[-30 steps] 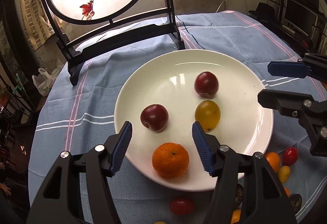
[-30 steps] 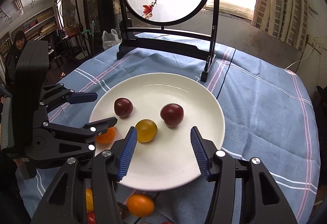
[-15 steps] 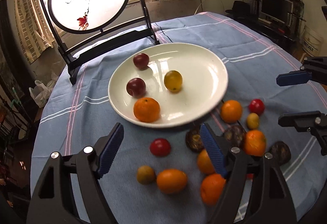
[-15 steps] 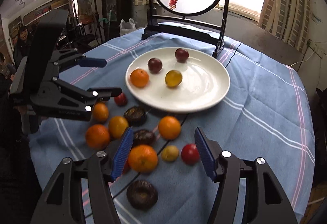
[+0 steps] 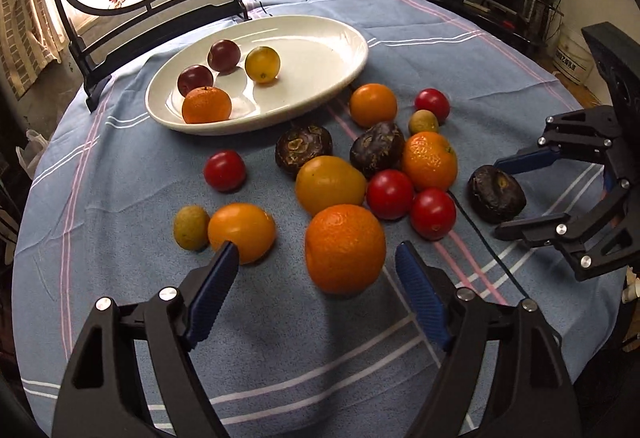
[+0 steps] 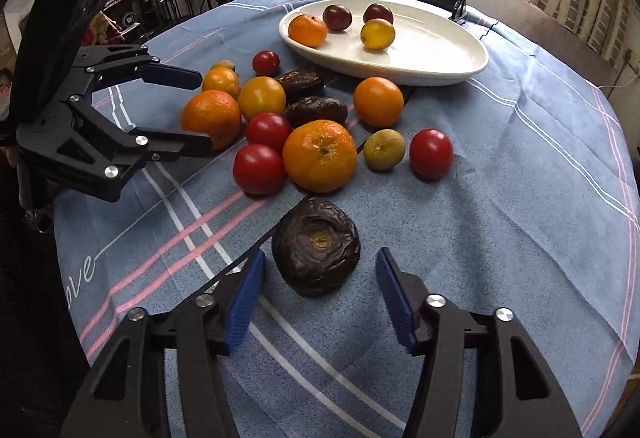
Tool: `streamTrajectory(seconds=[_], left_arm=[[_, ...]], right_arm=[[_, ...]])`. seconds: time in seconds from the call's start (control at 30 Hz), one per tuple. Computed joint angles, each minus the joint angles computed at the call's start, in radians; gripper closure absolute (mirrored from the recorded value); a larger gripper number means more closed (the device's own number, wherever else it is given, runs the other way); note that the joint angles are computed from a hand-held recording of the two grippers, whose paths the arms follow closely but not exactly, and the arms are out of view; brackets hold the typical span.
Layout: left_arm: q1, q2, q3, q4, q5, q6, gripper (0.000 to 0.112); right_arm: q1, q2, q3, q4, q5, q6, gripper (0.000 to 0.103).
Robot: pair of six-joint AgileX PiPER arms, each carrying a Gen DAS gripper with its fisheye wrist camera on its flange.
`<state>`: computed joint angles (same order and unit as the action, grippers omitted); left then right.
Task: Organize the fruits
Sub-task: 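Grasp a dark brown dried fruit with the right tool while the left tool grasps an orange, then place both fruits on the plate and open both tools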
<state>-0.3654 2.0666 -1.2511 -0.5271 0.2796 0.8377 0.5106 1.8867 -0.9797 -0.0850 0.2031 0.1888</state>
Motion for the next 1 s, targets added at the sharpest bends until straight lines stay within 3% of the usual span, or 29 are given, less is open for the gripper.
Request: streamTrajectory(seconds=[0.17, 0.23, 0.3, 0.6, 0.7, 0.8, 0.9, 1.0], left_arm=[[-0.01, -0.001, -0.004, -0.05, -0.006, 0.051, 0.036], [-0.017, -0.015, 0.023, -0.104, -0.032, 0.128, 0.059], [0.0, -0.012, -0.002, -0.124, 0.047, 0.146, 0.074], [0.028, -0.047, 0.018, -0.211, 0.053, 0.224, 0.075], [0.031, -0.075, 0.025, -0.24, 0.02, 0.248, 0.075], [0.025, -0.08, -0.007, -0.172, -0.015, 0.164, 0.075], [0.008, -0.061, -0.071, 0.057, -0.053, -0.079, 0.075], [0.006, -0.024, -0.167, 0.217, -0.034, -0.255, 0.075]], right_arm=[[0.003, -0.006, 0.002, -0.033, 0.0, 0.027, 0.061], [0.004, -0.009, 0.004, -0.043, 0.0, 0.039, 0.061], [0.003, -0.017, 0.009, -0.036, -0.003, 0.036, 0.061], [-0.005, -0.06, 0.02, -0.117, -0.013, 0.131, 0.062], [-0.012, -0.075, 0.013, -0.144, -0.017, 0.159, 0.062], [-0.019, -0.075, -0.016, -0.163, -0.009, 0.17, 0.062], [-0.026, -0.071, -0.063, -0.159, 0.005, 0.15, 0.062], [-0.034, -0.062, -0.127, -0.193, 0.023, 0.159, 0.061]])
